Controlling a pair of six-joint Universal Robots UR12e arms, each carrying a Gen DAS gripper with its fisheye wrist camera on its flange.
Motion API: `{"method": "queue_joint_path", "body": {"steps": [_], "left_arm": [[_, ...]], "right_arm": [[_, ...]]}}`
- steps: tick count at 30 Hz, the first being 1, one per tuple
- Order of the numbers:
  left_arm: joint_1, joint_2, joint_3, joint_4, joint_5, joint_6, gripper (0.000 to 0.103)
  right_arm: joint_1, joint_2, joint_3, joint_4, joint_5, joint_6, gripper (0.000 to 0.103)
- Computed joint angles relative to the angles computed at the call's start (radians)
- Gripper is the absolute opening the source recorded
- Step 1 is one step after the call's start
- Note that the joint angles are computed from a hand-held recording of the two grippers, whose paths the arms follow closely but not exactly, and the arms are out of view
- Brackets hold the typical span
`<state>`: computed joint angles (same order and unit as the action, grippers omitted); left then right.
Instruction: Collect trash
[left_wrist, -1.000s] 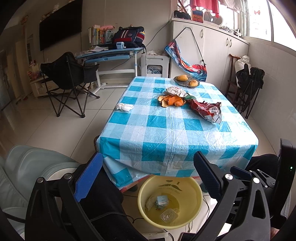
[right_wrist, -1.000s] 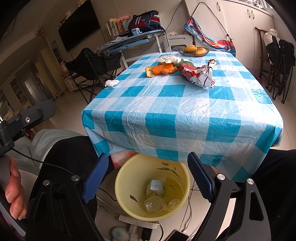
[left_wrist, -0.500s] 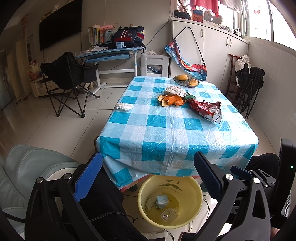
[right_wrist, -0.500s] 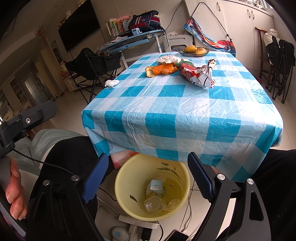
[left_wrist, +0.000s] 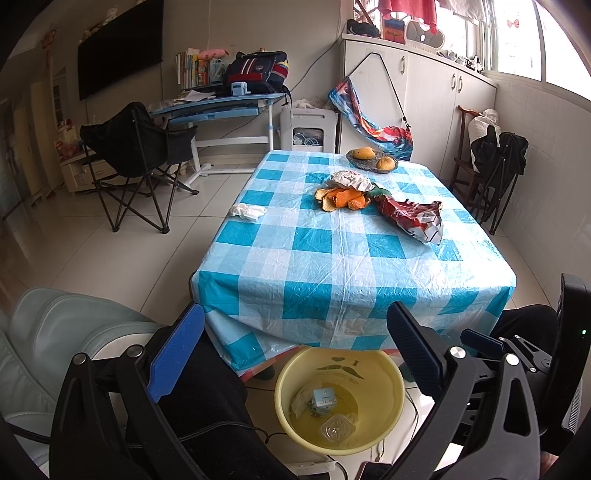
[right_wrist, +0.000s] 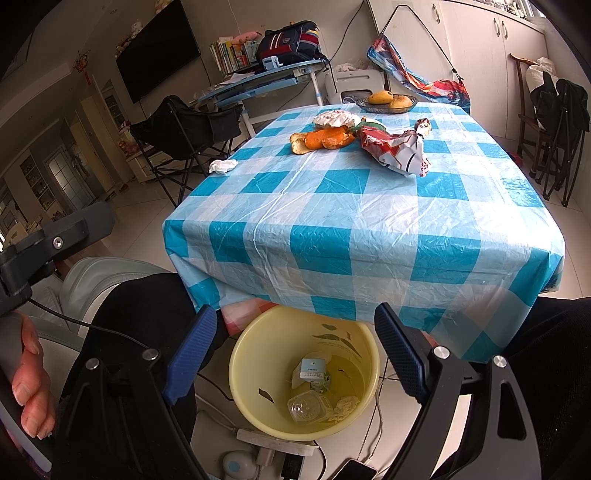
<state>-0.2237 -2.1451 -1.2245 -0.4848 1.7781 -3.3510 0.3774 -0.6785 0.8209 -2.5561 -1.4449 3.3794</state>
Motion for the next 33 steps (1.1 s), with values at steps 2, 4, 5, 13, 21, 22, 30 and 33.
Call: {"method": "queue_joint_path", "body": {"steps": [2, 4, 5, 13, 21, 22, 30, 33], "left_arm": [[0.000, 0.000, 0.000, 0.000, 0.001, -0.002, 0.096], [0.000, -0.001, 0.001, 0.000, 0.001, -0.001, 0.096], [0.000, -0.001, 0.001, 0.000, 0.001, -0.001, 0.096], [0.000, -0.002, 0.003, -0.001, 0.001, -0.002, 0.096], [0.003, 0.000, 0.001, -0.015, -0.004, -0.005, 0.096], [0.004, 0.000, -0.001, -0.015, -0.005, -0.004, 0.096], [0.005, -0.008, 0.010, -0.027, -0.006, -0.011, 0.096], [0.006, -0.011, 0.013, -0.030, -0.007, -0.011, 0.096]], "right_arm": [[0.000, 0.000, -0.001, -0.001, 0.000, 0.000, 0.084], [0.000, 0.000, -0.001, -0.001, -0.001, 0.000, 0.084], [0.000, 0.000, 0.000, -0.001, -0.001, 0.000, 0.084], [-0.002, -0.001, -0.002, -0.007, -0.004, 0.005, 0.084], [-0.003, 0.005, -0.009, -0.001, -0.007, 0.016, 0.084], [-0.004, 0.006, -0.010, 0.000, -0.007, 0.016, 0.084], [-0.003, 0.008, -0.010, 0.005, -0.008, 0.018, 0.084], [-0.003, 0.009, -0.013, 0.008, -0.008, 0.019, 0.084]]}}
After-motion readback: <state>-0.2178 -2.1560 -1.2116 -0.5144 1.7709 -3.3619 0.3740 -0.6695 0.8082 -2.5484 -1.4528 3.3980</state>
